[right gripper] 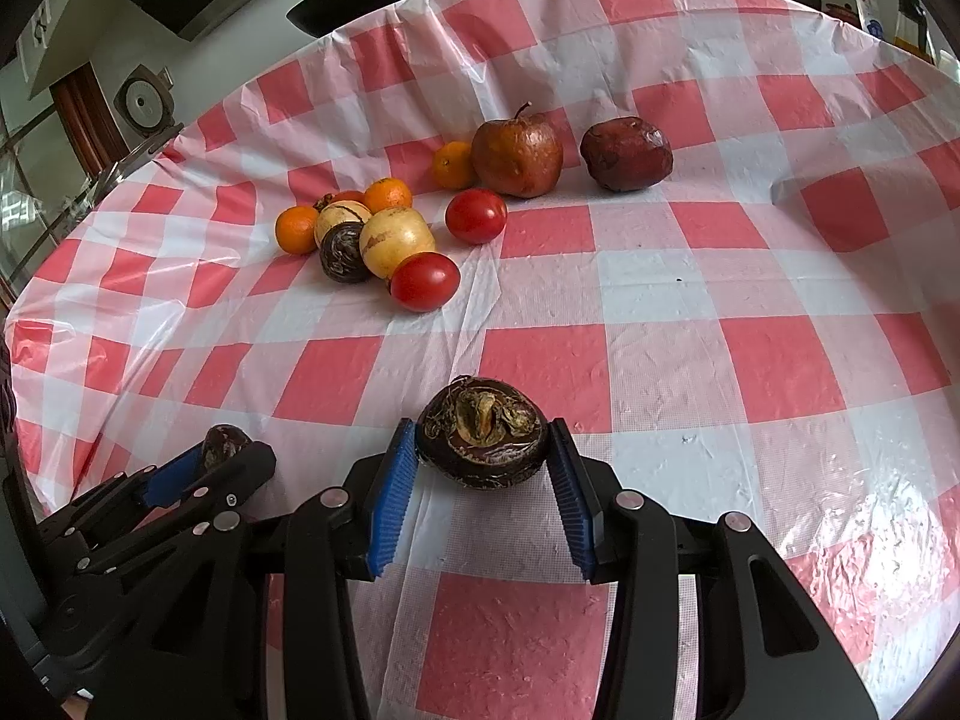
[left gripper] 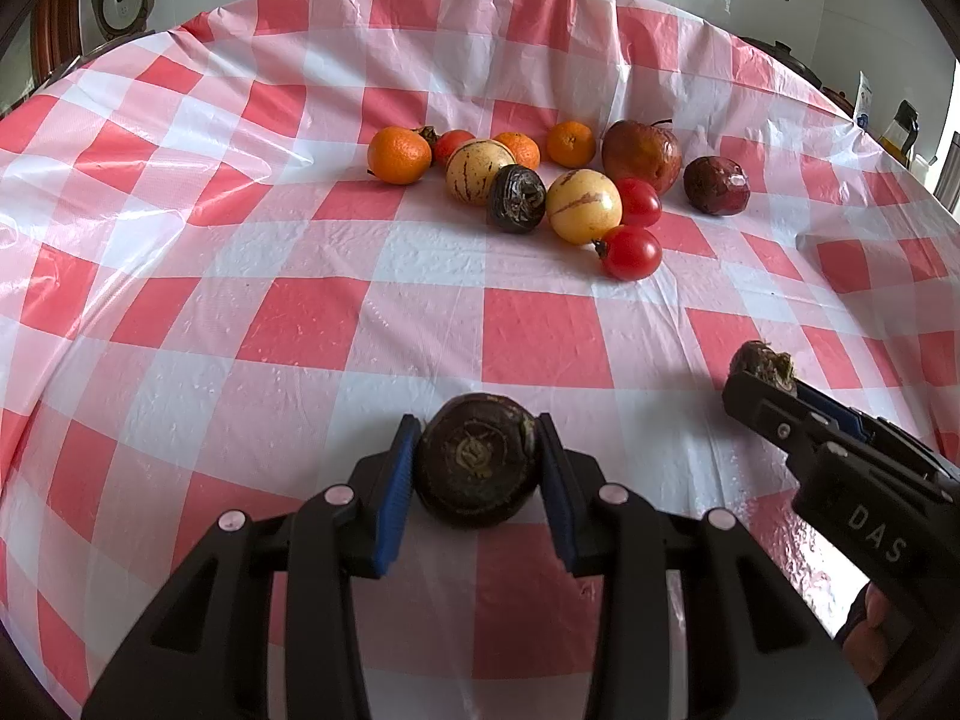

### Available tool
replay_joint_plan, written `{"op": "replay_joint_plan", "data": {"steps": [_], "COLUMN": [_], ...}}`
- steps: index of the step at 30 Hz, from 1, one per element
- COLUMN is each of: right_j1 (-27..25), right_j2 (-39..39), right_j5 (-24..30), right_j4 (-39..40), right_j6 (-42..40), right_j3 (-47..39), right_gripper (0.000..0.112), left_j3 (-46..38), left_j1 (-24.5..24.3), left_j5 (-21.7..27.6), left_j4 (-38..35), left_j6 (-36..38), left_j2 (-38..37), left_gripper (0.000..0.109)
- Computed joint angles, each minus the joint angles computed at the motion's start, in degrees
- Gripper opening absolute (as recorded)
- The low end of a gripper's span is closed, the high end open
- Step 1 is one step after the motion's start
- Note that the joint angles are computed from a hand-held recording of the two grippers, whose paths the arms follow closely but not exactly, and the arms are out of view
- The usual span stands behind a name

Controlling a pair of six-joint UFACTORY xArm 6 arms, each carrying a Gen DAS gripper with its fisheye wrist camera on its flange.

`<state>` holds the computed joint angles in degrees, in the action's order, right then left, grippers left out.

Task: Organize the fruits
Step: 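Close the left tool on a dark wrinkled fruit while the right tool holds another, then carry both dark wrinkled fruits off the table toward the white box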

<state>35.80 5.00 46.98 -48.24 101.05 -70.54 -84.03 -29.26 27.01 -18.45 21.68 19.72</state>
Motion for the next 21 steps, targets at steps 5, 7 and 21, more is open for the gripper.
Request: {"op": "replay_joint_plan", "data": {"steps": [5, 7, 21], "right_j1": [0.1, 0.0, -0.2], "right_j2": [0.0, 0.1, -0.2], "right_j5": [0.0, 0.0, -0.7], "right_j4": [0.1, 0.1, 0.4], "right_j6": [0.1, 0.1, 1.5], "right_j3": [0.0, 0.0, 0.7], "right_gripper": [0.044, 0.044, 0.044], "left_j3": [0.1, 0.1, -1.1], "left_j1": [0.0, 0.0, 0.6], "left_j5": [-0.1, -0.1, 1.3], "left_j4": [0.0, 0.0, -4.7], "left_j6": [0.0, 0.0, 2.3], "left_j2": [0.0, 0.0, 0.4], "left_gripper": [0.039, 0.039, 0.039]}}
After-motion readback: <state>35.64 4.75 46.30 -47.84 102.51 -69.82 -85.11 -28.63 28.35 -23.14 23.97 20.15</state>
